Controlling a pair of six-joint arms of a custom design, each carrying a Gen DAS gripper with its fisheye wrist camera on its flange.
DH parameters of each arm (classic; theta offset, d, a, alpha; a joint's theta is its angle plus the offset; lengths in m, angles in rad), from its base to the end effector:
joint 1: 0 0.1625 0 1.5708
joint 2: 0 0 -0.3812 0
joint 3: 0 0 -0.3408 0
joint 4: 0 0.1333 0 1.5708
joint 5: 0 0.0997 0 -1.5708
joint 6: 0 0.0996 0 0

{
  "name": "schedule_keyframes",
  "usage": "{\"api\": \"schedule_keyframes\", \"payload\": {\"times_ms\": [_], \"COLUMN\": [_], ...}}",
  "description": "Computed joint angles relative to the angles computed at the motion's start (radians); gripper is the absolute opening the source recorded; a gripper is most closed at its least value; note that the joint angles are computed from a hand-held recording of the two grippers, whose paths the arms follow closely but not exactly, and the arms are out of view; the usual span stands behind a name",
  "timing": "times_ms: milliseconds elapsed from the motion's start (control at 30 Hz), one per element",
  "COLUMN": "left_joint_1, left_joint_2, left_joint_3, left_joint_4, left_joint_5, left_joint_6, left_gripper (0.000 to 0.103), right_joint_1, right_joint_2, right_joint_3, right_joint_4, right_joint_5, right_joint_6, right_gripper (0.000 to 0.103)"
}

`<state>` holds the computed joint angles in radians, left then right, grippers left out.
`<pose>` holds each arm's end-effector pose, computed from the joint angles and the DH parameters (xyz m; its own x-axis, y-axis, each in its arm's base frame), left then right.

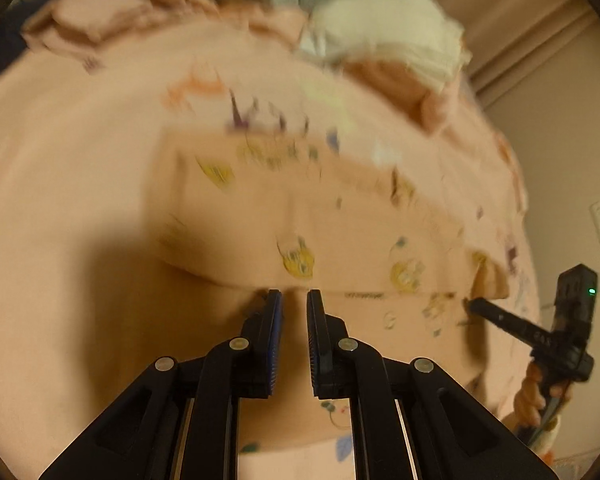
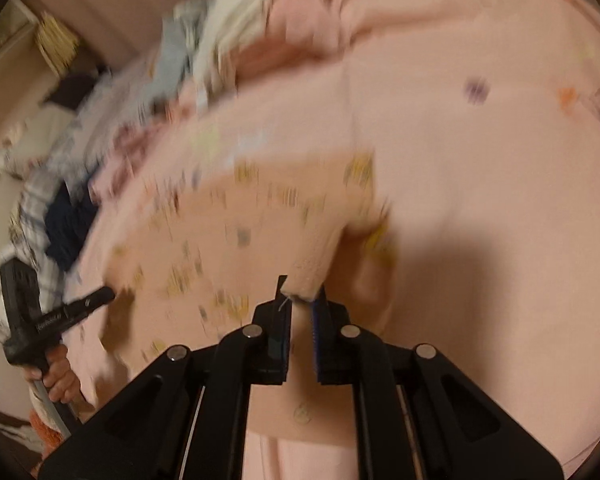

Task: Fold small clothes

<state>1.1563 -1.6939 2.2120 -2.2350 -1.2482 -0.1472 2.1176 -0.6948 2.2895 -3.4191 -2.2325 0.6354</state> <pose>0.0053 -0.3974 0.2931 -0.9355 0.2032 -0.2889 0.2641 0.9456 -0.1900 0.2700 -0.3050 0.0148 -0.9056 0.2666 0.3298 0.0424 0.8308 -0.5549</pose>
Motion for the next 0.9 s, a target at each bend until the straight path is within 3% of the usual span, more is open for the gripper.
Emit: {"api": "schedule_keyframes", "payload": {"times_ms": [67,133,267,333,367,433,500,567,600,633,700,767,900], "left_joint_1": [-0.008,-0.025,-0.033,-0.034,-0.042,-0.046,-0.056,-0.1,-0.118,-0.126,-0.105,-0.065,0.029], "left_joint_2": [0.035,0.035,0.155,0.232,0.26,0.228,0.148,0.063,0.036,0.006,-0.035,-0.028,0.168], "left_joint_3": [0.006,0.013,-0.071,-0.12,-0.157,-0.163,-0.116,-0.08,-0.069,-0.057,-0.037,-0.01,-0.064], "left_joint_4": [-0.008,-0.035,-0.095,-0.169,-0.189,-0.275,-0.382,-0.341,-0.296,-0.244,-0.166,-0.154,-0.207], "left_joint_5": [0.01,0.011,0.029,0.092,0.135,0.102,0.046,0.116,0.153,0.164,0.111,0.071,-0.026], "left_joint_6": [-0.013,0.001,-0.02,-0.054,-0.103,-0.118,-0.059,-0.009,-0.009,-0.006,0.021,0.034,-0.048], "left_gripper": [0.008,0.008,0.008,0.008,0.008,0.008,0.008,0.015,0.025,0.028,0.029,0.029,0.029], "right_joint_1": [-0.023,-0.023,-0.025,-0.064,-0.082,-0.086,-0.059,-0.015,0.022,0.046,0.068,0.076,0.025], "right_joint_2": [0.03,0.048,0.06,0.055,0.039,0.003,-0.032,-0.051,-0.061,-0.072,-0.082,-0.069,-0.01], "right_joint_3": [-0.01,-0.029,-0.127,-0.186,-0.218,-0.228,-0.168,-0.127,-0.109,-0.096,-0.062,-0.015,-0.068], "right_joint_4": [-0.005,-0.001,0.049,0.054,0.083,0.063,-0.081,-0.115,-0.07,-0.011,0.046,0.021,0.092], "right_joint_5": [0.047,0.041,-0.08,-0.093,-0.117,-0.133,-0.085,-0.087,-0.137,-0.168,-0.167,-0.135,-0.084], "right_joint_6": [0.0,-0.015,-0.141,-0.173,-0.143,-0.116,-0.146,-0.178,-0.154,-0.114,-0.052,-0.011,-0.04], "right_gripper": [0.01,0.011,0.009,0.007,0.008,0.011,0.012,0.012,0.013,0.014,0.014,0.014,0.017]}}
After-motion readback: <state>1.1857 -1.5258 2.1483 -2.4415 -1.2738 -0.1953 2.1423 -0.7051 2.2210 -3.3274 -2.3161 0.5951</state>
